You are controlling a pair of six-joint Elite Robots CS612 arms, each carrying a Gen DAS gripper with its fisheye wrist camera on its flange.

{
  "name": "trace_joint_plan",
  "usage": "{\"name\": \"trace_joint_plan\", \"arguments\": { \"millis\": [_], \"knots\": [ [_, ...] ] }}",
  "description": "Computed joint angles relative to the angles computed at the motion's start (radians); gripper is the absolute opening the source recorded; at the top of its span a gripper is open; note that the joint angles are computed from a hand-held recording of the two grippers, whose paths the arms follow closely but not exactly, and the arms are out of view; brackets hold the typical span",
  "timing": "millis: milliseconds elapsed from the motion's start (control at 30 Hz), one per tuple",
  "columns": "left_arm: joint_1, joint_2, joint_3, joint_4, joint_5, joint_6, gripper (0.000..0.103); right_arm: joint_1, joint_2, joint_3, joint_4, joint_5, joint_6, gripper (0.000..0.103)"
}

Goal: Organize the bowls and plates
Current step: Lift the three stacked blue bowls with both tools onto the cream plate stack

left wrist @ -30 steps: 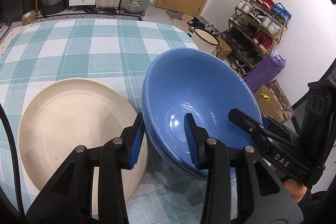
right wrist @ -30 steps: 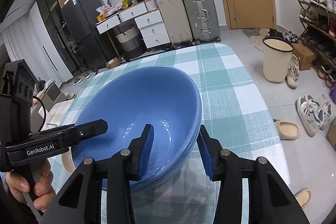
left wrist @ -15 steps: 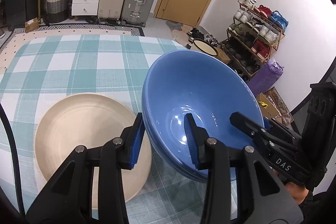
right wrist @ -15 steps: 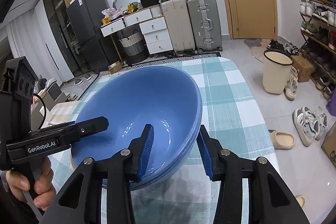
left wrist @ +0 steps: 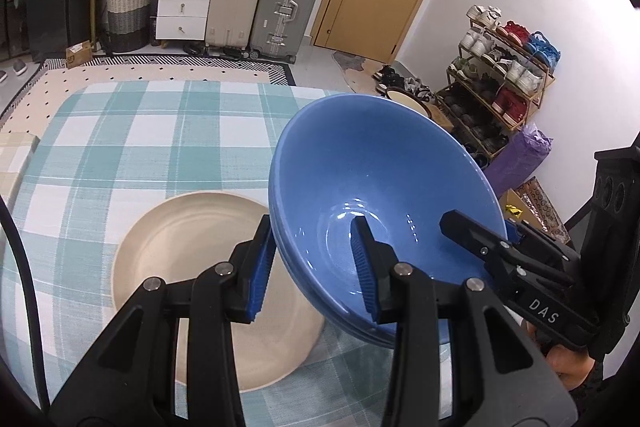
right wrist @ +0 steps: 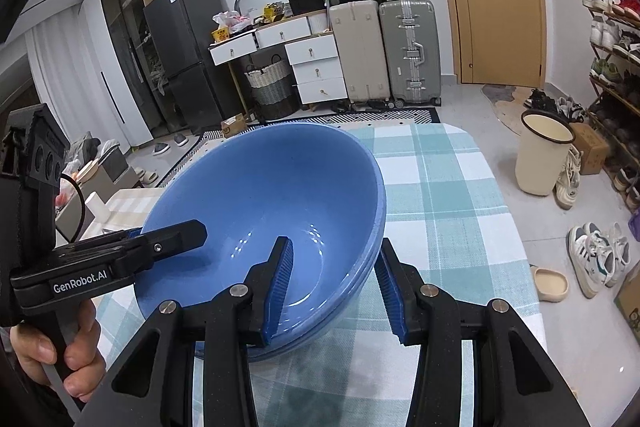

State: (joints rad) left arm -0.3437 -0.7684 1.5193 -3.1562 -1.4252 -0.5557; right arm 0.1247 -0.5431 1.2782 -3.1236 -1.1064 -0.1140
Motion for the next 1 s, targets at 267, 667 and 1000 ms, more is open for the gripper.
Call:
{"name": "trace_joint_plan", "arguments": {
  "millis": [267,667,1000],
  "knots": [
    [0.009,-0.030,0.040,-0.007,0.048,-0.019,0.035,0.020,0.017,-0.041,0.029,0.020,-0.017,0.044],
    [0.029,-0.046,0.078,0.013,0.112,-0.058,0.035,0.057,0.055,-0.116,0.099,0.039,-0.052,0.044],
    [0.044,-0.033,0.079,0.048,0.146,-0.087,0.035,0.083,0.090,-0.175,0.168,0.037,-0.095,0.044]
  ]
}}
